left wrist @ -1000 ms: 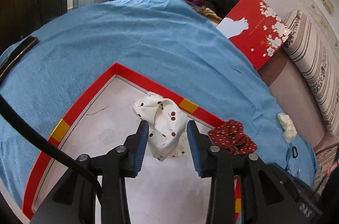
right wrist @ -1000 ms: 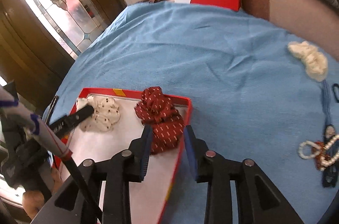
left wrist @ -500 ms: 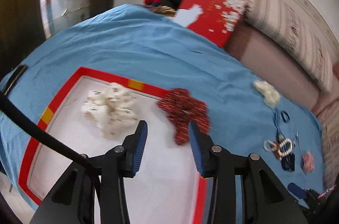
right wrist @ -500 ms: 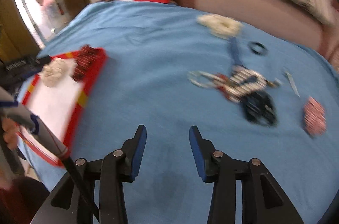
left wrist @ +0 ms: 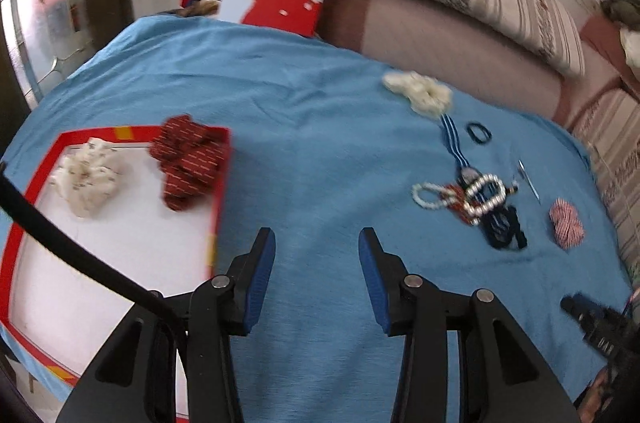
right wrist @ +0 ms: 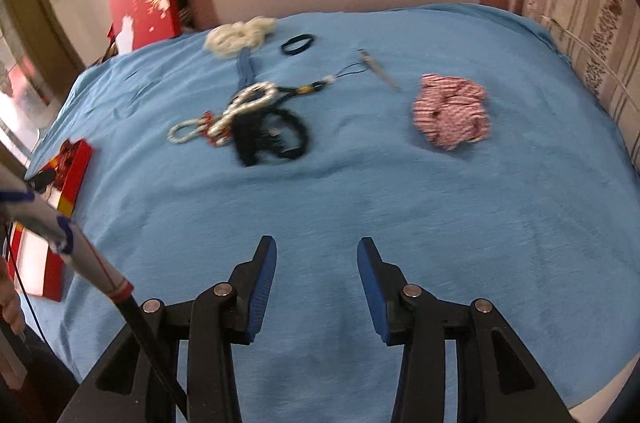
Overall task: Organize jewelry
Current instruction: 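Withdraw both open tools from the tray toward the jewelry, then grasp the red plaid scrunchie with the right tool while the left grasps the pearl bracelet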
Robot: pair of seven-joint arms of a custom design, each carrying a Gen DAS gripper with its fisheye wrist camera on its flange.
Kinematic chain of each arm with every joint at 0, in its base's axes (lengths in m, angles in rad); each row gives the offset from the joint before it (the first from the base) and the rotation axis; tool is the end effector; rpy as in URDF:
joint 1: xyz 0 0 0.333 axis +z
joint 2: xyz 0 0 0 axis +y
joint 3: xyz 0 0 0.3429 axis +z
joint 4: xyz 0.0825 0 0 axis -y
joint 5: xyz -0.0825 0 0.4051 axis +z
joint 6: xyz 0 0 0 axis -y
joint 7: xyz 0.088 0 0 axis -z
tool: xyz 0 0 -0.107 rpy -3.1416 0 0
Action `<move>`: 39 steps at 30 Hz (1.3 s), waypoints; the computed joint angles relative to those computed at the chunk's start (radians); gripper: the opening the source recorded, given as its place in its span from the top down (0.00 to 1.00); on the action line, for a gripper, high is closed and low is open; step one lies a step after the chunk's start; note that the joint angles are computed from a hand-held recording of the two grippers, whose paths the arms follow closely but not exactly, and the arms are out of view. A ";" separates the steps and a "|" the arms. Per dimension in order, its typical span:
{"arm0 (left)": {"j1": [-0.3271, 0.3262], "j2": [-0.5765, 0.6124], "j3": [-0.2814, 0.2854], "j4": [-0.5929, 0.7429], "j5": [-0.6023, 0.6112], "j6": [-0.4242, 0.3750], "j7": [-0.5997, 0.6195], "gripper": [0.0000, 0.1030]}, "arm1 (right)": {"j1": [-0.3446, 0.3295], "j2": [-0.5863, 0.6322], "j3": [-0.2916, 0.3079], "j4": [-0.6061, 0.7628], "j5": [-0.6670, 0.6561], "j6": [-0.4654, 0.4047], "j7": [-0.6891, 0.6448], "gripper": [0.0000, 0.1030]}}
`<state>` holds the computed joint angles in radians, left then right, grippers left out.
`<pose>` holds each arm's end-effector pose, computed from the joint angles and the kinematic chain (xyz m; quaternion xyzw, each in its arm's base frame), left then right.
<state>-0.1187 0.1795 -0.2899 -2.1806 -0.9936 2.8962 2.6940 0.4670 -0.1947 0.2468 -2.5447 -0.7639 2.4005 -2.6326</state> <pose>0.5693 -0.1877 0.3620 -0.4383 0.8313 -0.3273 0.0989 0.3483 0.2938 0.3560 -0.3605 0.8898 -0.2211 0.1718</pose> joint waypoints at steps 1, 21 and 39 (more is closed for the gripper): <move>-0.010 0.004 -0.006 -0.007 0.005 0.017 0.004 0.59 | -0.005 -0.012 -0.001 -0.015 -0.011 -0.004 0.011 0.56; -0.154 0.124 -0.078 0.086 0.248 -0.066 -0.062 0.59 | -0.263 -0.302 -0.003 -0.333 -0.294 0.209 0.339 0.50; -0.090 0.060 -0.113 0.073 0.327 -0.248 -0.094 0.89 | -0.327 -0.158 -0.055 -0.278 -0.431 0.295 0.322 0.76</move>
<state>-0.2082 0.2392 -0.4024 -2.1074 -0.6664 2.6487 2.5996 0.1398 -0.3532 0.1922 -2.8230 -1.1944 2.6956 -2.3102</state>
